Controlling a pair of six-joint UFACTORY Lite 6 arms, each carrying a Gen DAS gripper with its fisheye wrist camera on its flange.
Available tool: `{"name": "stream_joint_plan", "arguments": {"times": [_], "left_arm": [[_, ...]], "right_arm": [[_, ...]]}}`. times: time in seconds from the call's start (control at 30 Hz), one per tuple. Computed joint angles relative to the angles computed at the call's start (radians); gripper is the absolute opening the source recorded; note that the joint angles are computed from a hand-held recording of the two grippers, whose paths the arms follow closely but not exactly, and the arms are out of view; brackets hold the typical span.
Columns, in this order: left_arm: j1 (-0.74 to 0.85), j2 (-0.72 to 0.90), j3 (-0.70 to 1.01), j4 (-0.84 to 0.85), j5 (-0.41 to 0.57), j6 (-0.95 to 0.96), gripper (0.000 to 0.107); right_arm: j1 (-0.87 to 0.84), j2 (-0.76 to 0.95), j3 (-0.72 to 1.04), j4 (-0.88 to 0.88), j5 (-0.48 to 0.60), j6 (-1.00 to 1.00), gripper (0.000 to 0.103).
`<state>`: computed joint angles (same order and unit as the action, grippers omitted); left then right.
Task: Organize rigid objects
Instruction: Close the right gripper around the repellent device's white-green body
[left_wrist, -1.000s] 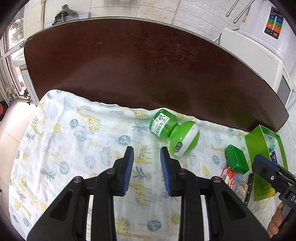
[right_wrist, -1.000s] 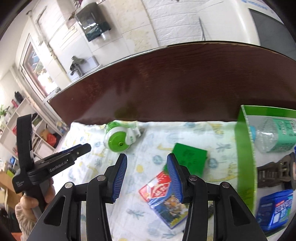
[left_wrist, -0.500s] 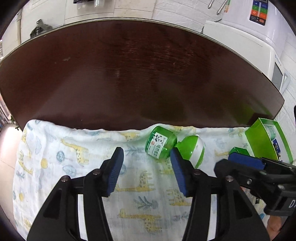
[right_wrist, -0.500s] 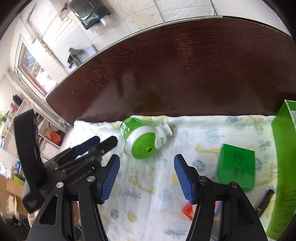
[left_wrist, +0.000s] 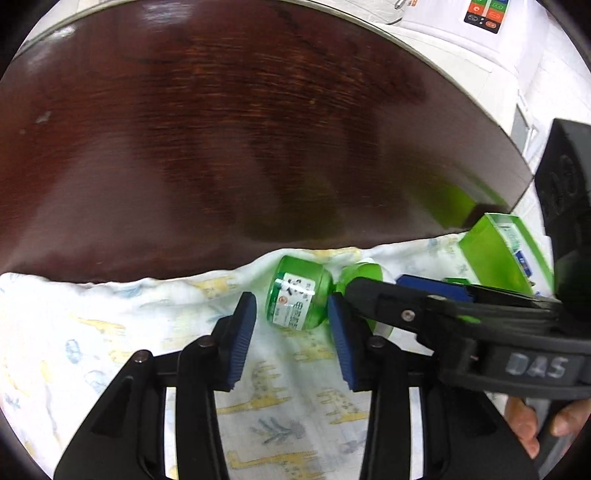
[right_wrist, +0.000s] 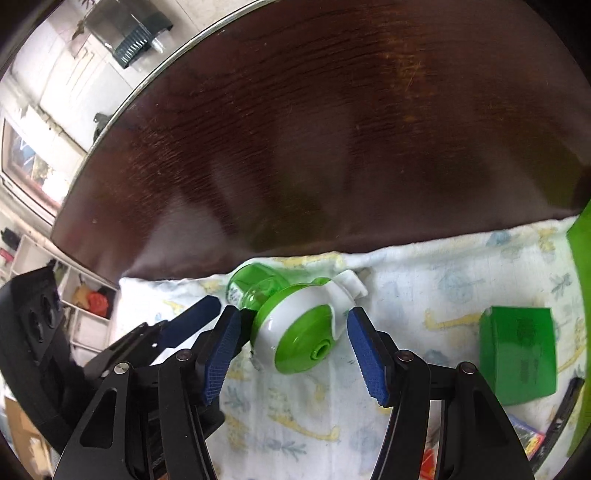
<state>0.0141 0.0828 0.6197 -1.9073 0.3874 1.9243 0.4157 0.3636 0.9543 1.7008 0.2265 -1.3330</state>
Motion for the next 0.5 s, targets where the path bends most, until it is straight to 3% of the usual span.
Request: {"name": "stream_joint_plan", "arguments": {"times": [0.07, 0.23, 0.5], "left_arm": [[-0.02, 0.007, 0.005, -0.022, -0.003, 0.008, 0.032], [-0.13, -0.023, -0.02, -0.147, -0.09, 0.07, 0.032], [-0.254, -0.129, -0.108, -0.384, -0.171, 0.2, 0.032]], "right_arm": [[-0.016, 0.016, 0.015, -0.05, 0.008, 0.025, 0.054], [-0.059, 0.026, 0.016, -0.093, 0.061, 0.034, 0.054], [-0.064, -0.014, -0.032, -0.062, 0.016, -0.052, 0.054]]}}
